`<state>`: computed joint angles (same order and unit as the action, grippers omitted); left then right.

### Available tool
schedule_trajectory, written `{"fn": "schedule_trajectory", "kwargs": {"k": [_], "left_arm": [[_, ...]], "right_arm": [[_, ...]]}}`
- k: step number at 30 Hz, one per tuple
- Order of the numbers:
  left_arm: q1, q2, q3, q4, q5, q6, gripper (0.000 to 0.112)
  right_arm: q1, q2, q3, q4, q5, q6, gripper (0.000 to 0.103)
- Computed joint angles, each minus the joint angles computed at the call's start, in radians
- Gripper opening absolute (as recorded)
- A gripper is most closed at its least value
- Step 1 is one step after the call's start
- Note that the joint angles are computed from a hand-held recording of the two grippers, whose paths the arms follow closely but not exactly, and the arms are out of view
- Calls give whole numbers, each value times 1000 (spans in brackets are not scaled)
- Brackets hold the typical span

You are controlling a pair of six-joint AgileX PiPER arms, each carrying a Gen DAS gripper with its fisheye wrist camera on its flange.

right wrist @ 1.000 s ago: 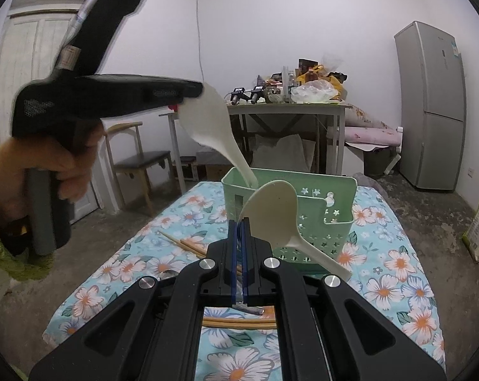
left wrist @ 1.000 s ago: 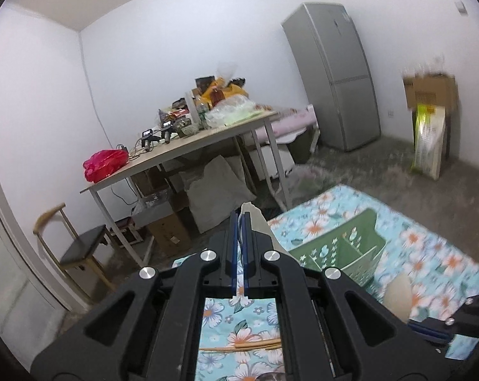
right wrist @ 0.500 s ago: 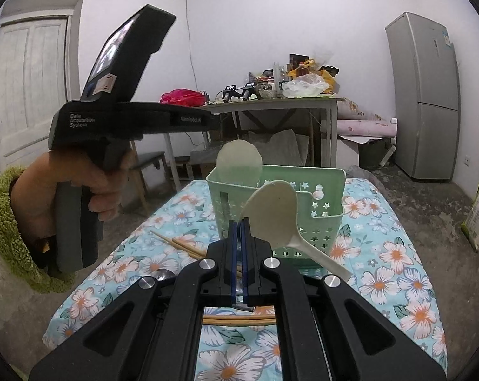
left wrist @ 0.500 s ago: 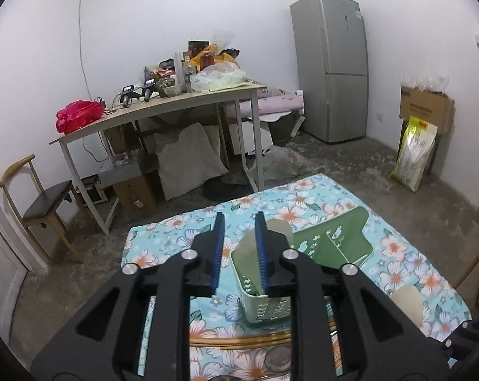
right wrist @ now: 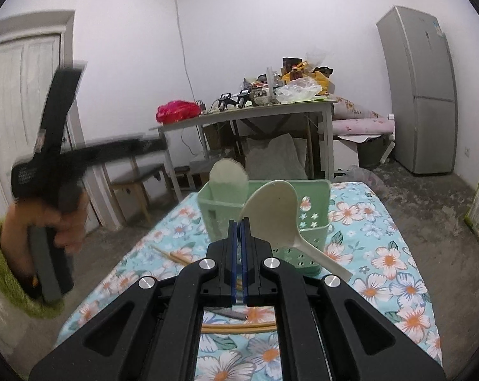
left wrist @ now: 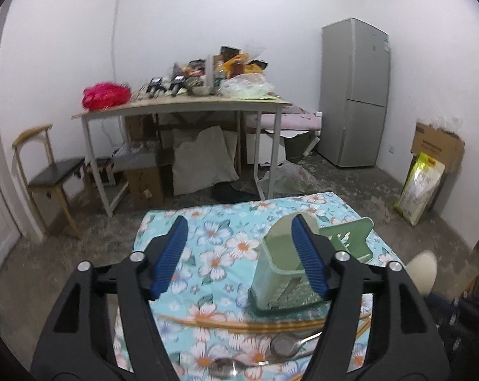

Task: Organize utensils
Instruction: 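Lower the rice paddle into the green basket and open the left tool, then lower the white ladle into the green basket and open the right tool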

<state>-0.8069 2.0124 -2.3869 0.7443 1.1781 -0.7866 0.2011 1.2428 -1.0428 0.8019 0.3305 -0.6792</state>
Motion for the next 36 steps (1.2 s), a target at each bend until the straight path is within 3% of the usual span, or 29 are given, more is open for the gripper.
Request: {"fn": "schedule_trajectory", "kwargs": {"k": [6, 14, 20, 28, 36], "left_arm": [[-2, -217, 404, 48, -102, -251, 79], [-24, -369, 705, 75, -177, -434, 89], [-40, -444, 858, 69, -223, -523, 92], [-56, -489, 948, 46, -235, -561, 92], [-43, -493, 957, 34, -250, -559, 93]], "right_arm": [[-228, 69, -155, 305, 259, -229, 2], [-334, 200, -394, 408, 422, -233, 2], [-329, 310, -513, 430, 455, -198, 2], [-327, 435, -578, 471, 518, -143, 2], [-334, 397, -540, 525, 517, -163, 2]]}}
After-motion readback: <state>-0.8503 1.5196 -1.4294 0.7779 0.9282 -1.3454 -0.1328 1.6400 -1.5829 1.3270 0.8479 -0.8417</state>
